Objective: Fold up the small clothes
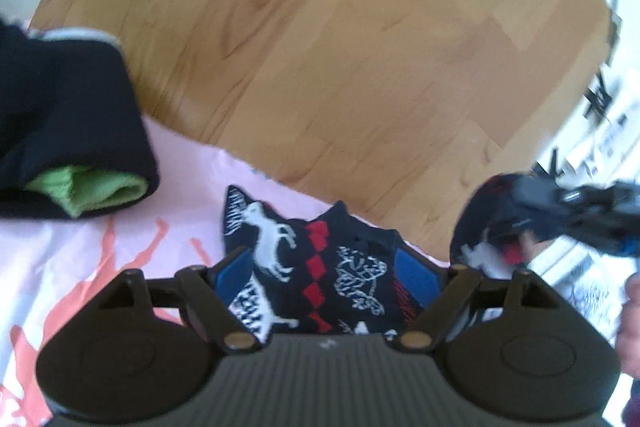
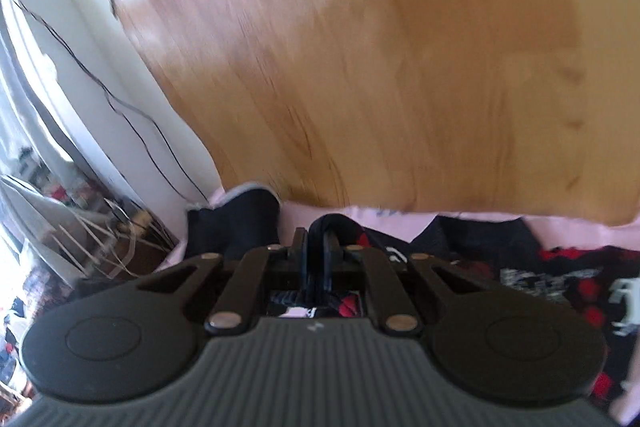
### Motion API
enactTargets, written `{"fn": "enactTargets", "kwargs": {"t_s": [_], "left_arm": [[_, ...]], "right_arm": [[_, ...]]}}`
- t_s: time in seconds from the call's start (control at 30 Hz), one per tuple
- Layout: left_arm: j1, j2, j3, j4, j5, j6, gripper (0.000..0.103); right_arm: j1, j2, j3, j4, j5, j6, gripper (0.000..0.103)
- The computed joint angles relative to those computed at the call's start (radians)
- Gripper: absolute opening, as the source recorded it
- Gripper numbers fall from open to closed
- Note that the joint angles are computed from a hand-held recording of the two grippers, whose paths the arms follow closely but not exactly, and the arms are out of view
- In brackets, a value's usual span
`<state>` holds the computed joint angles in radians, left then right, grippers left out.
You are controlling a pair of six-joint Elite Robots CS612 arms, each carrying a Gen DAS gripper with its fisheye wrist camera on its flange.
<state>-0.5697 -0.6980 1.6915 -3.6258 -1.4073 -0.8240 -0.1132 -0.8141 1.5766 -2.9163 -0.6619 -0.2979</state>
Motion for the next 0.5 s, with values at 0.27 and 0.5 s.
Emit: {"fn": "enactTargets", "kwargs": {"t_s": [0.27, 0.5], "left_arm": [[0.013, 0.013, -0.021, 0.097, -0.015, -0.021, 0.079], [0.000, 0.018, -0.039, 0.106, -0.012, 0.041, 0.080]], "right_arm": [[0.055, 0.094, -0.131, 0.369, -0.117, -0.142, 0.017], [-0.059, 0.077, -0.038, -0.124, -0.167, 0.100, 0.037]]}}
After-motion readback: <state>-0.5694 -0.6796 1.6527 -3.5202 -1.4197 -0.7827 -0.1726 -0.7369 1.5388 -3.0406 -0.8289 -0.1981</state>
